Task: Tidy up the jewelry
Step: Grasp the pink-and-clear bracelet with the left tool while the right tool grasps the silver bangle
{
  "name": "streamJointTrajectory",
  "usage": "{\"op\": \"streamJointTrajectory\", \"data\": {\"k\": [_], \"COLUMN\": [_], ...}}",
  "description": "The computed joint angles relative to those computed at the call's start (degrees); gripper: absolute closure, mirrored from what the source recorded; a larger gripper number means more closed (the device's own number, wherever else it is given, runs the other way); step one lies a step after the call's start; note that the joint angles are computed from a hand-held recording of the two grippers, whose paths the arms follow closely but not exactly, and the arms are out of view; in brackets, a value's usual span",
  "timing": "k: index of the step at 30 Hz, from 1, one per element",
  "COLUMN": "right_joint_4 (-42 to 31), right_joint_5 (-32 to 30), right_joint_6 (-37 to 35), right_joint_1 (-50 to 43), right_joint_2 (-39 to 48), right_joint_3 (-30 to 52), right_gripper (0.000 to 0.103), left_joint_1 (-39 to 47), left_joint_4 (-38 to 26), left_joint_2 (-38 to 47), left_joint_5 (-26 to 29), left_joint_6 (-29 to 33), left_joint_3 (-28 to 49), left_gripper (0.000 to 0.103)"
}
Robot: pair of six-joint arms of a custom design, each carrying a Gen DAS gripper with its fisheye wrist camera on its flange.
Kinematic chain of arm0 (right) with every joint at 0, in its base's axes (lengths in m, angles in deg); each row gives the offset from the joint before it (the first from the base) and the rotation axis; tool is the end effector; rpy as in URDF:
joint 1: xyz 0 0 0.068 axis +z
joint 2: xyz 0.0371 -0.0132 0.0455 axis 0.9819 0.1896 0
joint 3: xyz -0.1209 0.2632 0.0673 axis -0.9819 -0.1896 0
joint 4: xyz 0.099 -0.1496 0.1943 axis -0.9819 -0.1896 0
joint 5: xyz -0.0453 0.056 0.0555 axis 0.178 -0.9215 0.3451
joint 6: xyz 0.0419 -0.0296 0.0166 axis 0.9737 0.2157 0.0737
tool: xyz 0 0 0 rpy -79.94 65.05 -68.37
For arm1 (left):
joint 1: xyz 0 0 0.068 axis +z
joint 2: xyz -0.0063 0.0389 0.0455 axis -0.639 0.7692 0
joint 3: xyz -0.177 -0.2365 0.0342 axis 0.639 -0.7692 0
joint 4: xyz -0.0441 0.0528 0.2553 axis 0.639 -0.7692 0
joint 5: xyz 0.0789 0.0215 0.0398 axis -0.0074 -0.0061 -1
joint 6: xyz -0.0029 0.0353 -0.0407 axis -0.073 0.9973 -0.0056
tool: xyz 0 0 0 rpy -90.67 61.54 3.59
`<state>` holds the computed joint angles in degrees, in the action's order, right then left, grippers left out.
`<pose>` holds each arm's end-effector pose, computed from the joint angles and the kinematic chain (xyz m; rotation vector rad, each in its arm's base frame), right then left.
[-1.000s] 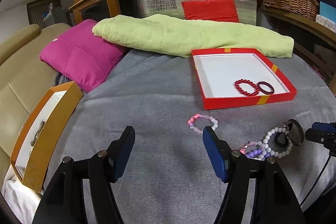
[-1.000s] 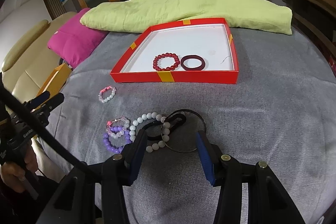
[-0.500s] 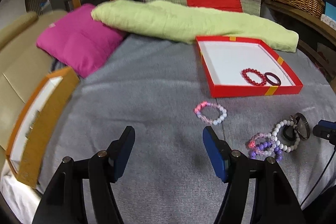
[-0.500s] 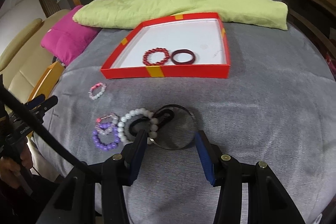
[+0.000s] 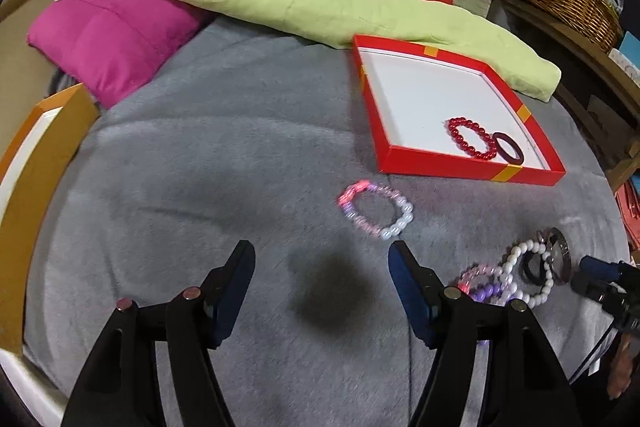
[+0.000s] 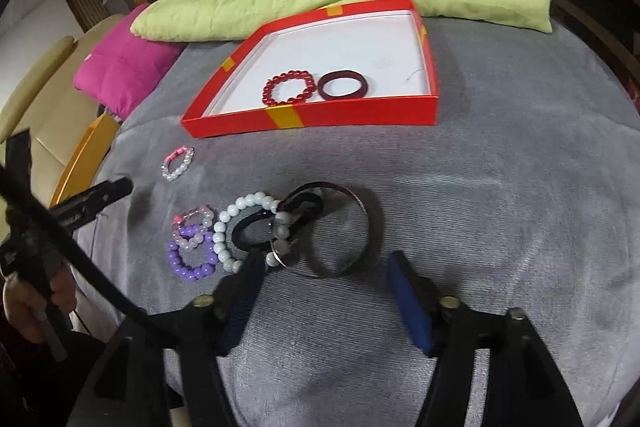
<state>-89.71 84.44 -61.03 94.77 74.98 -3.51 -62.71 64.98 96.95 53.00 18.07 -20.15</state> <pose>0.2825 0.0802 0.1861 0.1958 2.6023 0.2803 0.3526 -0.1486 0.1912 0.2543 2.4897 -0.2154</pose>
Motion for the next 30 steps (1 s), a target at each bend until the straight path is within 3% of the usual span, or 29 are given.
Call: {"op": "streamJointTrajectory", "data": {"k": [13,14,15,20,23,30], "right_joint_4": [2.54,2.76,3.45,4.54,4.62,5.8], "right_joint_5": [1.05,1.39,2.29,3.68,4.51,2.78], "right_joint_6": [-2.05,-2.37,-2.67,-3.28,-3.36,-1.39], "right_joint_1": [0.33,0.55,0.94,1.68,1.99,-1.16], "right_joint_2": [5.6,5.77,5.79,5.91,4.98,0.17], "right_joint_3": [2.38,2.47,2.23,1.84,1.31,-1.26], "right_gripper": [0.029,0.03,0.039,0.04,0.04,0.04], "left_joint_1": [-3.05,-2.78,-2.42,-1.71,-1.57,-0.31], "left_joint_4": [-4.44,-4.39,-3.96,-2.77,-1.83,1.22], "left_joint_2": [11.75,11.93,11.9,11.96,11.44,9.17], "left_joint_5": [-0.2,0.73,1.88,3.01,3.55,5.08], "left_joint_6": [2.07,1.73,1.4,0.87,0.88,1.07], "left_joint_3": [13.0,13.1,12.89,12.38,11.54,8.88], "left_gripper": [0.033,0.033,0.034,0.078,0.09,0.096]}}
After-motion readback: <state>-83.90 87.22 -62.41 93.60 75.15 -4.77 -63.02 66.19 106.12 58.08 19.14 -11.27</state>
